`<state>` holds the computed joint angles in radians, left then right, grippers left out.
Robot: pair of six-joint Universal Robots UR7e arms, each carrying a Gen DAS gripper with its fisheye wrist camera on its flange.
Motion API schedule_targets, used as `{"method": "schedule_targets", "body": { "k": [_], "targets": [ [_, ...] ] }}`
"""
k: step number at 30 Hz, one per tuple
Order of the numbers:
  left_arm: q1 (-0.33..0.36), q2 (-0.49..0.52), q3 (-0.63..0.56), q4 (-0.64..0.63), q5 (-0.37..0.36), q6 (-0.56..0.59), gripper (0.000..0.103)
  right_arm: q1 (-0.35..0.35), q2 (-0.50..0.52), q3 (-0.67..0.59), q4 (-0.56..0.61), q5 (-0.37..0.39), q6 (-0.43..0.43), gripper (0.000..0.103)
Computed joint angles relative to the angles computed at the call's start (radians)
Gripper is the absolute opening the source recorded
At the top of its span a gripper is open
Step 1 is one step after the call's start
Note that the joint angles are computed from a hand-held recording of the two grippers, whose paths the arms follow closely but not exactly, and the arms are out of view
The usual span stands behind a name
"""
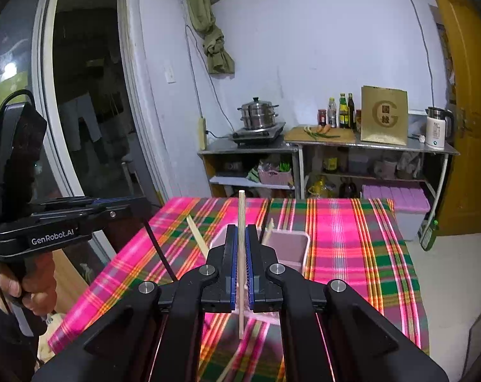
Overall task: Organize utensils
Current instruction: 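Carry the held chopsticks upright into the pink basket with both tools, then open both tools to release the chopsticks into the basket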
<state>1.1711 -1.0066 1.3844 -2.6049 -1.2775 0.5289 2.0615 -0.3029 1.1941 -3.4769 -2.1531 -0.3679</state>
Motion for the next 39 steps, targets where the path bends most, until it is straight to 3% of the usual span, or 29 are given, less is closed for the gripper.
{"method": "schedule_targets", "body": {
  "k": [23, 39],
  "targets": [
    [0.011, 0.158, -0.248, 0.049, -0.018, 0.037, 0.005, -0.043, 0.125, -0.303, 0.139, 0.067, -0.009, 0.004],
    [0.07, 0.225, -0.266, 0.112, 0.013, 0.007, 0.005, -0.111, 0.165, -0.29, 0.209, 0.06, 0.062, 0.004]
  ]
}}
